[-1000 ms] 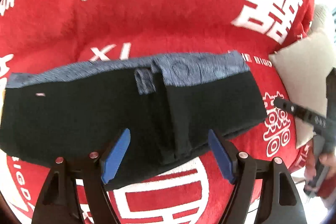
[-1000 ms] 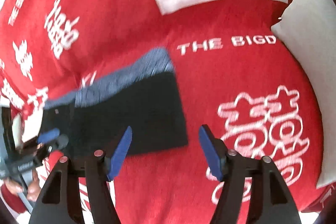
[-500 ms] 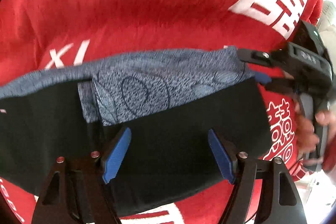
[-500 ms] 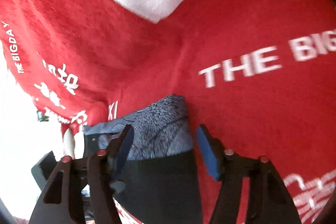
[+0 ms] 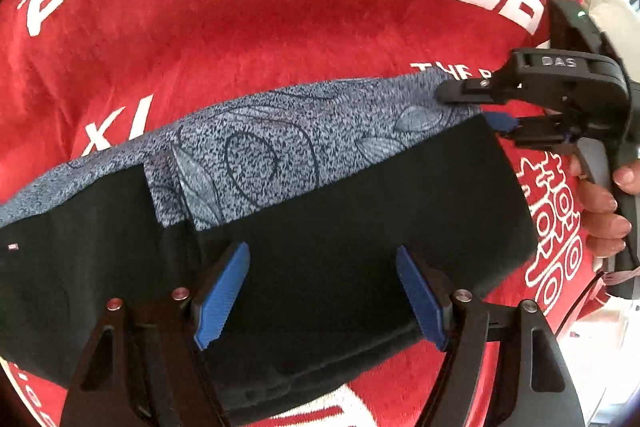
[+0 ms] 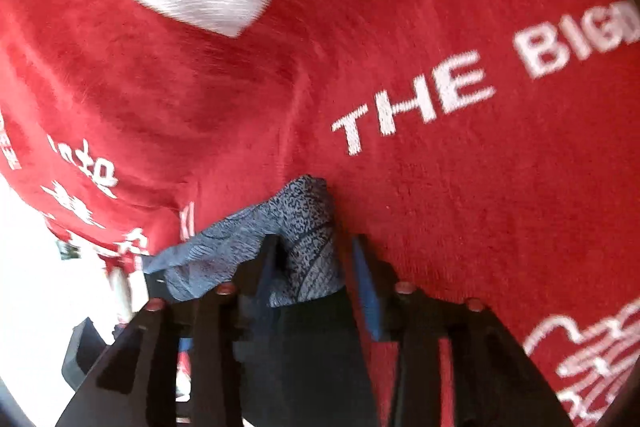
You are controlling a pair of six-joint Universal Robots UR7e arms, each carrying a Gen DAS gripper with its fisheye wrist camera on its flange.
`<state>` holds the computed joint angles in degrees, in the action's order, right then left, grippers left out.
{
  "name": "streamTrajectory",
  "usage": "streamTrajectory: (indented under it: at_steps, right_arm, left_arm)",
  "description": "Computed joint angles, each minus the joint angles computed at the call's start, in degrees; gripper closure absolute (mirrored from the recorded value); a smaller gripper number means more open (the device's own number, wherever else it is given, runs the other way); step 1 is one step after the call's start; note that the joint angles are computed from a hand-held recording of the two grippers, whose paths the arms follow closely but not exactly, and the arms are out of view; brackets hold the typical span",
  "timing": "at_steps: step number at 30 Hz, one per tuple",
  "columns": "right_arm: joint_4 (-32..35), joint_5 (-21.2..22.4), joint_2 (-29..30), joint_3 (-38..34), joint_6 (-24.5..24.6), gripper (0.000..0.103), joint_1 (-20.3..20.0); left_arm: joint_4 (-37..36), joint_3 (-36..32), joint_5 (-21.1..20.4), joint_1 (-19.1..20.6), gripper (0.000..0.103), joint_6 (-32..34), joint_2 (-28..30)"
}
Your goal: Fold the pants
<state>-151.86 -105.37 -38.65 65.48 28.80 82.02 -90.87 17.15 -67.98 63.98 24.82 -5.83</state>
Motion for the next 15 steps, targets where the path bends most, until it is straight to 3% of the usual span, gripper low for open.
streamTrajectory:
  at_steps: [2,5,7,9,12,15]
  right_arm:
    - [-0.26,-5.04,-0.82,1.23,-1.0,0.053,1.78]
    - [-0.37,-11.52,-2.49,3.77,-2.66,0.053,4.42]
    - [-1.02,-14.02,-2.84,4.68,-4.1,0.059,6.25]
    - [-0.71,-13.85,-2.72,4.54,-5.51,0.079,7.03]
    - [2.66,-11.97,0.56,-0.68,-8.08,0.08,7.33]
    - [6.02,-8.78,5.23,-8.07,-10.47,0.08,6.9]
  left_arm:
    - [0.5,-0.25,-0.22,0.29,0.026,-0.15,-0.17]
    - [-2.47,5.74,0.13,0.38,0.026,0.03,-3.41]
    - [-3.22,7.29,0.44,0.45,0.026,-0.68,-4.56]
    - [-2.69,6.43,0.55,0.42,0.026,-2.69,-4.43]
    - [0.33,2.33,1.59,0.81,0.026,-8.81,-2.97]
    - [-0.29,2.64,2.77,1.27,0.026,-11.77,-3.76]
